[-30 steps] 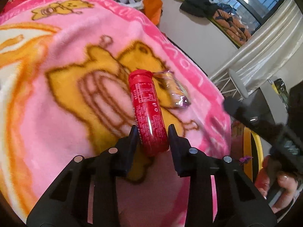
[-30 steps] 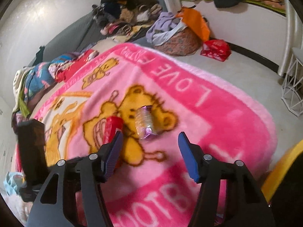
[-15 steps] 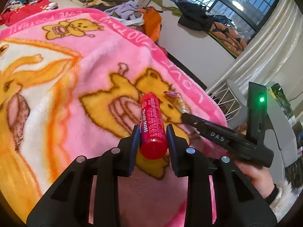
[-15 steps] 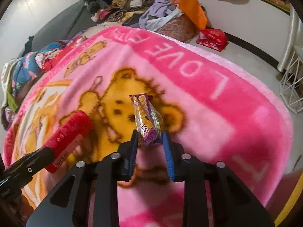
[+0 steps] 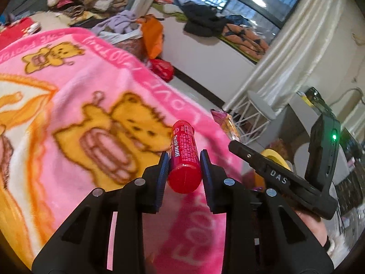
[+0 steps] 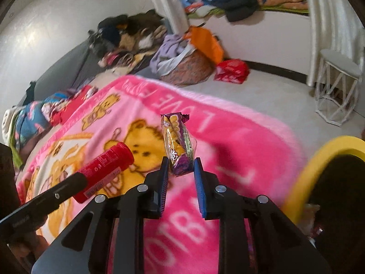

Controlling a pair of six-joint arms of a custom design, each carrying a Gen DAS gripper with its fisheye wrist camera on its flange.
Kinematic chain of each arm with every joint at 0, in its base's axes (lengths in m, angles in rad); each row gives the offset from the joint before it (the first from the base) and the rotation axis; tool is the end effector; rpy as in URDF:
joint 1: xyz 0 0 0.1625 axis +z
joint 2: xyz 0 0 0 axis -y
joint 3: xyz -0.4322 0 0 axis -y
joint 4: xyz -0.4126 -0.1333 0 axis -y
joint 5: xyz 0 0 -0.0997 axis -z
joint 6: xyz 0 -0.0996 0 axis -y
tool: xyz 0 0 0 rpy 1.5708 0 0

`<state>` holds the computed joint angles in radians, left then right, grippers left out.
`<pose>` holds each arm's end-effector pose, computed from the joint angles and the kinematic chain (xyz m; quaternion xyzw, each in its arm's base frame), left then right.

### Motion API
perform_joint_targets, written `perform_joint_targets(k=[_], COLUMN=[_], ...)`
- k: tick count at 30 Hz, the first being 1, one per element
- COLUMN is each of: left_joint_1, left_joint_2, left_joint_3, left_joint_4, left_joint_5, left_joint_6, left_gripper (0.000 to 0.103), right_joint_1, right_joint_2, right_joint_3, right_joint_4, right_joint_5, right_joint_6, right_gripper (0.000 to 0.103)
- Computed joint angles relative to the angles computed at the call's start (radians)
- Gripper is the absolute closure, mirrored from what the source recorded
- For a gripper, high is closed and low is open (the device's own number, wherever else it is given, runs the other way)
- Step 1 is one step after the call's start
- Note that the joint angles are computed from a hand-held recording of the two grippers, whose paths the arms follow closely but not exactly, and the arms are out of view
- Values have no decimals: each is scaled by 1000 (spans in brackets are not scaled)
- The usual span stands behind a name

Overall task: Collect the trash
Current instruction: 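Carry the red can and purple wrapper over the bin with both tools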

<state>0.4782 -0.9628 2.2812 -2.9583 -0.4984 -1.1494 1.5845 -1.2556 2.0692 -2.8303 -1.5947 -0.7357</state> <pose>-0.3003 -0.4043 0.0771 -0.0420 0.8583 -0.4727 0.1952 0.1384 -0.5484 0.2267 0.3545 -0.9085 0.2027 0.0890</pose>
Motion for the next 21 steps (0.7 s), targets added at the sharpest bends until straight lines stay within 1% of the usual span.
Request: perform_joint_targets(k=[5, 11, 21], left_joint_1=[-6, -10, -13], left_joint_2=[59, 126, 216], left_joint_3=[-57, -126, -220], left_joint_4=[-62, -118, -163], left_joint_5=[-22, -60, -117], left_joint_6=[97, 198, 328], left_gripper=[81, 81, 81], right_joint_1=[-54, -117, -208], right_joint_2=[-87, -164, -253], right_joint_3=[23, 43, 60], right_joint_4=[-6, -13, -20], right_joint_5=[21, 22, 33], right_joint_6=[10, 8, 24], right_gripper=[82, 82, 82])
